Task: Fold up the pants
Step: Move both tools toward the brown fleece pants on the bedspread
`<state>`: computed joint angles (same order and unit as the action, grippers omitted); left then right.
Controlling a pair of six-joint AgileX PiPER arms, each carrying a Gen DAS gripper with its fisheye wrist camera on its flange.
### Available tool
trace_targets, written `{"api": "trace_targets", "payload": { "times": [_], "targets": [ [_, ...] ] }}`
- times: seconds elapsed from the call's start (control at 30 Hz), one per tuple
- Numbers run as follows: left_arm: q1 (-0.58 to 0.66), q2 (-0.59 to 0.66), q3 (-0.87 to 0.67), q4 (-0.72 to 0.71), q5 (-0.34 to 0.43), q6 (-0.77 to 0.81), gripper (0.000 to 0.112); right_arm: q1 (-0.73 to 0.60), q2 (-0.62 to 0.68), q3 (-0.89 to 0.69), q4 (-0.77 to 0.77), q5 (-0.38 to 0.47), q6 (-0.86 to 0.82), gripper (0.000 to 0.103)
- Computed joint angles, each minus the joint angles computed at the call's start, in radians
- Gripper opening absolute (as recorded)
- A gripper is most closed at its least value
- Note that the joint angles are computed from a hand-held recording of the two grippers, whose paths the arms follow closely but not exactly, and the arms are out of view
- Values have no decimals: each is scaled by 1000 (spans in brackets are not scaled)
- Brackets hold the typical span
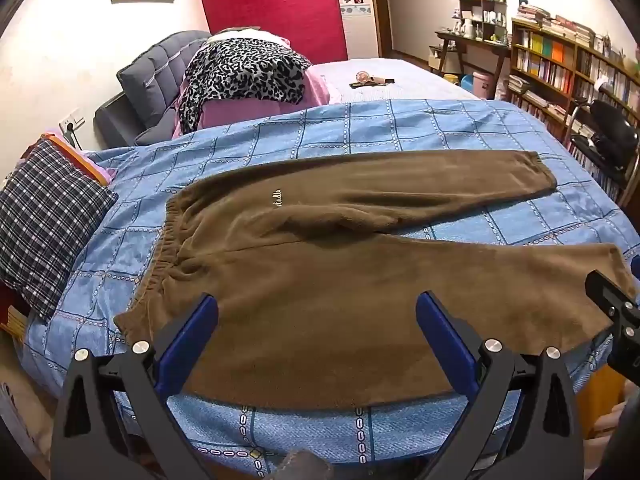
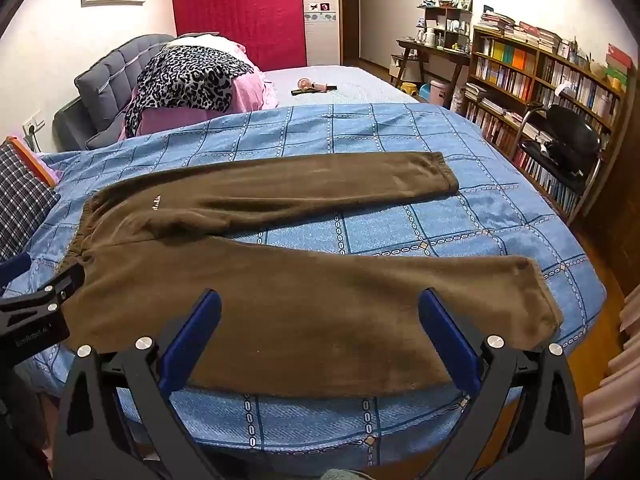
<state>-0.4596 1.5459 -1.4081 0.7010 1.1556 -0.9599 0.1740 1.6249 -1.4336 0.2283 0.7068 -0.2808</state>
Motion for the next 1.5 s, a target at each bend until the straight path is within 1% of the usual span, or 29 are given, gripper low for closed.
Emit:
{"api": "trace_targets", "payload": {
  "times": [0.13, 0.23, 0.27, 0.3, 0.33, 0.37, 0.43, 0.53, 0.77, 1.13, 1.5],
  "targets": [
    [0, 4, -2, 1, 1, 2, 98, 4, 12, -2, -18, 3, 10, 100],
    [1, 13, -12, -5, 5, 8, 98, 33, 32, -52, -57, 39, 64, 100],
    [2, 14, -9, -3, -1, 7, 98, 18, 26, -41, -36, 32, 50, 100],
    [-6, -1, 33, 0, -24, -22, 98, 31, 28, -47, -48, 33, 65, 100],
    [-7, -1, 35, -1, -26, -26, 98, 12, 28, -39, -20, 27, 40, 100],
    [16, -9, 39, -21, -42, -3, 98, 13, 25, -27, -20, 16, 38, 100],
    [21, -12, 43, -25, -50, -2, 98, 15, 24, -21, -25, 7, 42, 100],
    [27, -15, 48, -26, -56, -2, 98, 18, 27, -19, -27, 7, 51, 100],
    [30, -9, 35, -30, -44, 4, 98, 18, 46, -37, -32, 20, 61, 100],
    [64, -7, 55, -71, -72, 22, 98, 7, 60, -47, -32, 33, 69, 100],
    [74, -2, 59, -82, -76, 27, 98, 10, 75, -47, -39, 29, 76, 100]
  ]
}}
